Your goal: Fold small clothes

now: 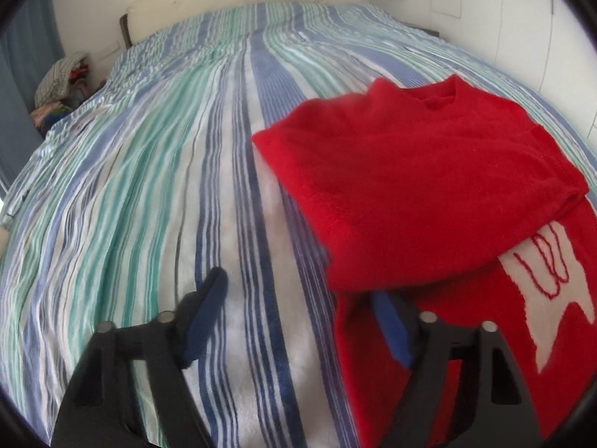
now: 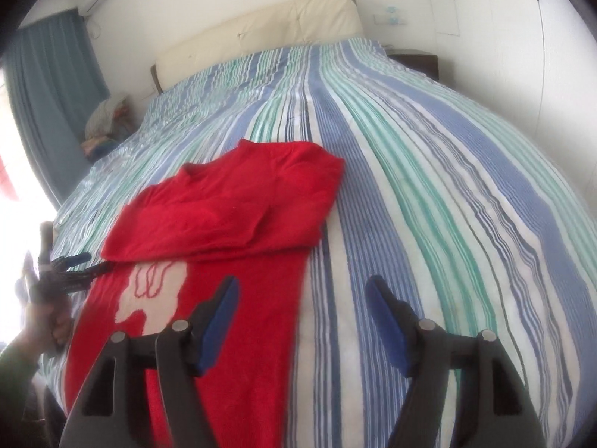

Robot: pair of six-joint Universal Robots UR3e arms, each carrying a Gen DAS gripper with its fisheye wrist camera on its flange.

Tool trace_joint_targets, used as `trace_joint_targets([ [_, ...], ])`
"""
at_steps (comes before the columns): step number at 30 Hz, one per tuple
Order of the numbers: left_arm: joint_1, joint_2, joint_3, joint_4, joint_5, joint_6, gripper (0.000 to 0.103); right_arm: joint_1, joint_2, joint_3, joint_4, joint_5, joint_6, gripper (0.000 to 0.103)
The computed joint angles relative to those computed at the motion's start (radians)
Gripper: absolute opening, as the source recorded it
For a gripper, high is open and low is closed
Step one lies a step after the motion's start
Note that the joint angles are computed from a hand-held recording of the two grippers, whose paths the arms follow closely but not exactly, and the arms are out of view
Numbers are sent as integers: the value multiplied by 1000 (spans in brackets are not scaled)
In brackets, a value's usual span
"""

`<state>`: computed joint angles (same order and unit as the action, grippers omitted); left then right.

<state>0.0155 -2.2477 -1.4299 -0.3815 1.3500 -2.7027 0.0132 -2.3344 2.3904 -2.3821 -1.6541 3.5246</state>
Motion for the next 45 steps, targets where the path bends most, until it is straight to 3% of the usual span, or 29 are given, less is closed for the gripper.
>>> trace_joint_targets([
  [1,13,-7,-1,-8,-13,-26,35,-12,-40,16,28,4,-6,69],
  [4,63,42,-135,81,-64,-82,25,12,-75,58,51,-28,-8,69],
  [6,62,62,-191,129,-31,-84,14,17,-90,88,52,-30,-9,69],
  [9,78,97,-220,110,-14,-91,13,-10,-118,147,37,-1,-14,69],
  [11,93,145,-259,102,1,-96,26,-25,-143,170,38,18,-8,69],
  [13,113,218,-351,156,14,-83,88,-11,-165,177,38,15,9,69],
  [14,129,258,-416,220,12,-80,96,18,-169,174,36,-8,26,69],
  [16,165,327,-503,274,-12,-48,98,72,-177,155,55,-59,44,69],
  [23,203,446,-564,216,-10,-12,98,263,-153,13,163,-278,75,70],
  [26,196,463,-568,212,8,-8,98,277,-168,-40,219,-321,70,78],
  [30,191,492,-594,215,18,10,98,245,-209,-81,292,-308,49,78],
  [33,265,601,-659,66,-78,72,98,198,-250,-107,370,-241,25,78],
  [36,439,799,-767,-279,-281,270,98,103,-337,-150,534,-52,-39,78],
  [38,552,926,-835,-532,-368,432,98,148,-355,-160,597,29,-14,78],
  [40,613,1004,-883,-699,-381,533,97,242,-349,-126,591,94,57,78],
  [42,634,1101,-953,-760,-389,580,97,294,-344,-62,552,179,96,78],
  [45,617,1196,-991,-830,-416,621,96,409,-259,49,379,182,207,78],
])
